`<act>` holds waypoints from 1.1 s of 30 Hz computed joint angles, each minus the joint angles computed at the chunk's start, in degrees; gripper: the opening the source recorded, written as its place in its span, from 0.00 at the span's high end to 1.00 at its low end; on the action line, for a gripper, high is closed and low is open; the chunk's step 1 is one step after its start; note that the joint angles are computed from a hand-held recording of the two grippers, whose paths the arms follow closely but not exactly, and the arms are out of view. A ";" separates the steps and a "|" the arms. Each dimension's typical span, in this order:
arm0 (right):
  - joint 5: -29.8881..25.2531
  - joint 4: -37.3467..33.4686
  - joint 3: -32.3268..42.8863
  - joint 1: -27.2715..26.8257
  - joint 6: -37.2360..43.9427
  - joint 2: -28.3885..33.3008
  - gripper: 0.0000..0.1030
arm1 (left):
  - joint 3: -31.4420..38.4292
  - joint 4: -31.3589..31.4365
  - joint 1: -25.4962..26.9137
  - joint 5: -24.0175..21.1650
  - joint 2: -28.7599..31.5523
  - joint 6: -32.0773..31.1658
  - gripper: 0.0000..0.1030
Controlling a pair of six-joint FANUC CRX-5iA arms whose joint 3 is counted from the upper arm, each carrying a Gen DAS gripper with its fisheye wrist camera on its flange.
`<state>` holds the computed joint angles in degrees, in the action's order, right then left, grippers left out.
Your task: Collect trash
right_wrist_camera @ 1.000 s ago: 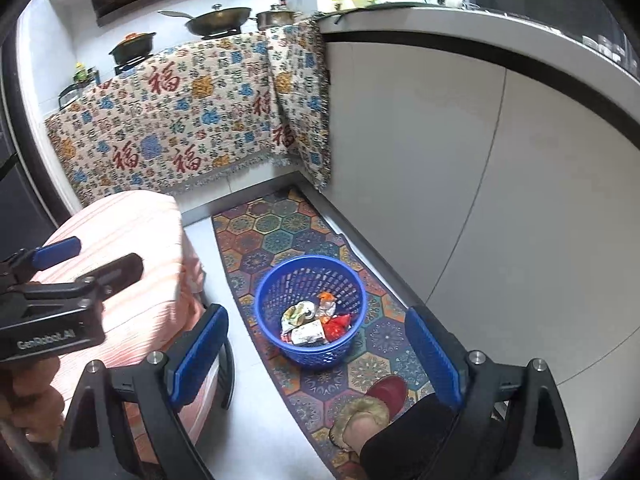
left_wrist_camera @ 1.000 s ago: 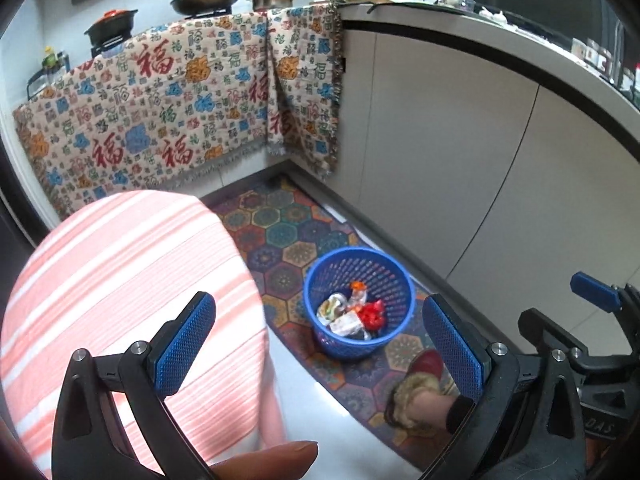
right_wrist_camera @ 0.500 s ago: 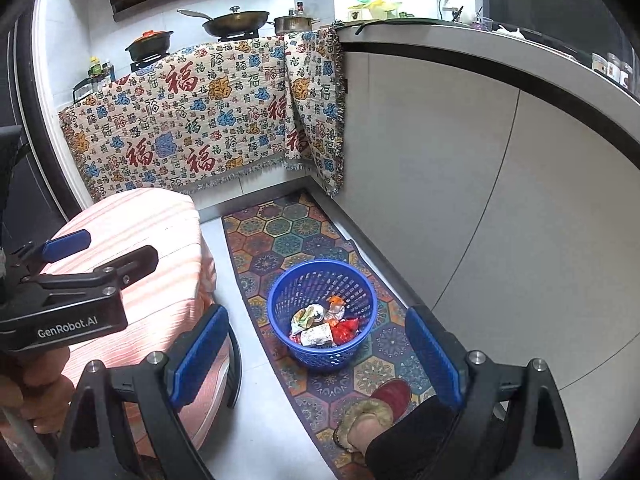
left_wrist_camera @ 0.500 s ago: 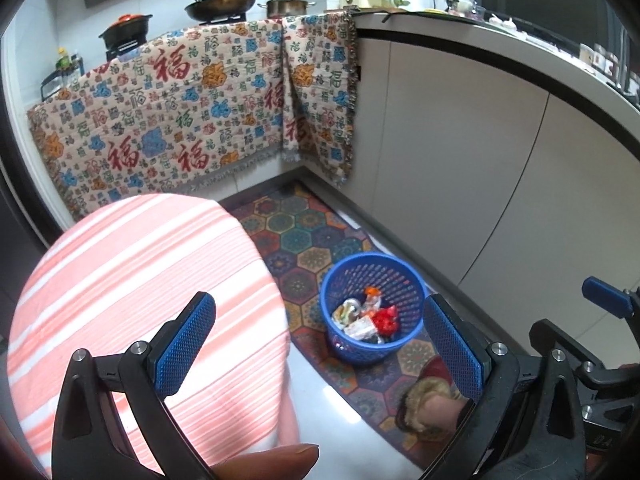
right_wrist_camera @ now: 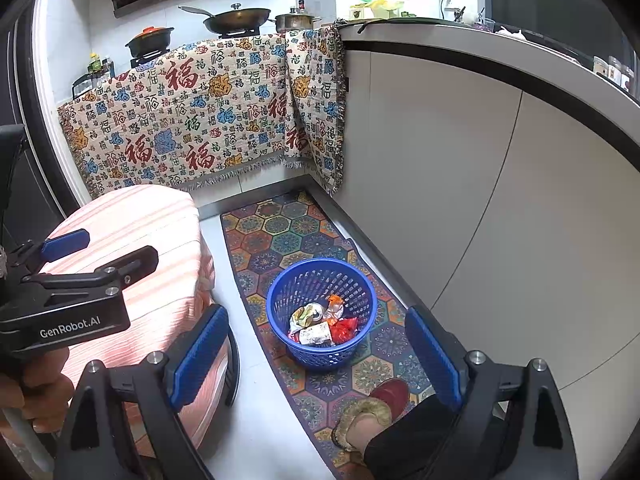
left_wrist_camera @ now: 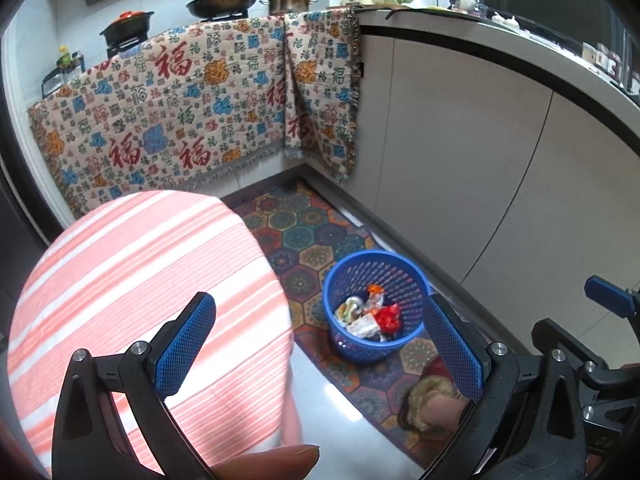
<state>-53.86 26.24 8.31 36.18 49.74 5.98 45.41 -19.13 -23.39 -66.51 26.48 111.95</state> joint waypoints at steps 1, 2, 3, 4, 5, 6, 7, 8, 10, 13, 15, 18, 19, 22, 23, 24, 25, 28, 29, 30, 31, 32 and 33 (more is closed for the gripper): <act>-0.02 0.01 0.02 0.00 0.10 0.00 0.11 | -0.05 -0.06 -0.02 0.06 -0.01 0.00 0.00; -0.01 0.15 -0.06 0.05 0.02 -0.02 0.11 | -0.11 -0.10 -0.01 0.07 -0.04 -0.02 0.00; 0.02 0.21 -0.05 0.06 0.03 0.05 0.11 | -0.17 -0.09 0.03 0.10 -0.06 -0.04 0.00; -0.02 0.17 -0.05 0.06 -0.01 0.07 0.11 | -0.25 0.03 0.08 0.14 -0.08 -0.06 0.00; -0.08 0.05 0.06 0.07 -0.01 0.11 0.11 | -0.27 0.16 0.12 0.15 -0.08 -0.09 0.00; -0.08 -0.02 0.10 0.05 0.03 0.15 0.11 | -0.34 0.19 0.15 0.20 -0.09 -0.09 0.00; -0.09 0.00 0.12 0.04 0.01 0.16 0.11 | -0.38 0.18 0.15 0.24 -0.10 -0.09 0.00; -0.09 0.00 0.12 0.04 0.01 0.16 0.11 | -0.39 0.21 0.18 0.23 -0.12 -0.14 0.00; -0.01 -0.10 0.18 -0.07 0.32 0.20 0.11 | -0.33 0.26 0.18 0.18 -0.08 -0.07 0.00; 0.06 -0.02 0.06 0.00 0.12 0.15 0.11 | -0.59 0.48 0.28 0.36 -0.21 -0.23 0.00; 0.01 0.13 -0.01 0.07 -0.08 0.14 0.11 | -0.66 0.73 0.35 0.43 -0.22 -0.33 0.00; -0.07 0.06 0.07 0.06 -0.01 0.13 0.11 | -0.61 0.83 0.40 0.45 -0.19 -0.38 0.00; -0.07 0.06 0.07 0.06 -0.01 0.13 0.11 | -0.61 0.84 0.41 0.46 -0.19 -0.31 0.00; 0.02 0.04 0.06 0.00 0.05 0.12 0.11 | -0.61 0.79 0.34 0.53 -0.19 -0.40 0.00; 0.11 0.03 0.08 -0.04 0.12 0.18 0.11 | -0.62 0.81 0.35 0.57 -0.21 -0.43 0.00; 0.20 0.07 0.07 -0.05 0.09 0.22 0.11 | -0.52 0.88 0.37 0.50 -0.16 -0.45 0.00; 0.21 0.09 0.06 -0.05 0.05 0.23 0.11 | -0.51 0.99 0.39 0.49 -0.14 -0.49 0.00; 0.08 -0.07 0.22 -0.09 0.19 0.29 0.11 | -0.52 1.21 0.42 0.52 -0.15 -0.62 0.00; 0.03 -0.28 0.35 -0.13 0.36 0.34 0.11 | -0.55 1.29 0.43 0.57 -0.16 -0.75 0.00; -0.14 -0.47 0.69 -0.17 0.59 0.48 0.11 | -0.54 1.33 0.44 0.58 -0.16 -0.87 0.00; -0.19 -0.46 0.75 -0.16 0.60 0.53 0.11 | -0.54 1.38 0.44 0.61 -0.16 -0.94 0.00; -0.29 -0.56 0.88 -0.22 0.75 0.57 0.11 | -0.55 1.38 0.43 0.61 -0.17 -1.01 0.00; -0.32 -0.65 0.95 -0.26 0.81 0.61 0.11 | -0.52 1.33 0.40 0.56 -0.17 -1.05 0.00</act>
<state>-54.18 25.59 9.26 35.92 50.55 6.59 44.89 -17.80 -22.99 -65.95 26.31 110.91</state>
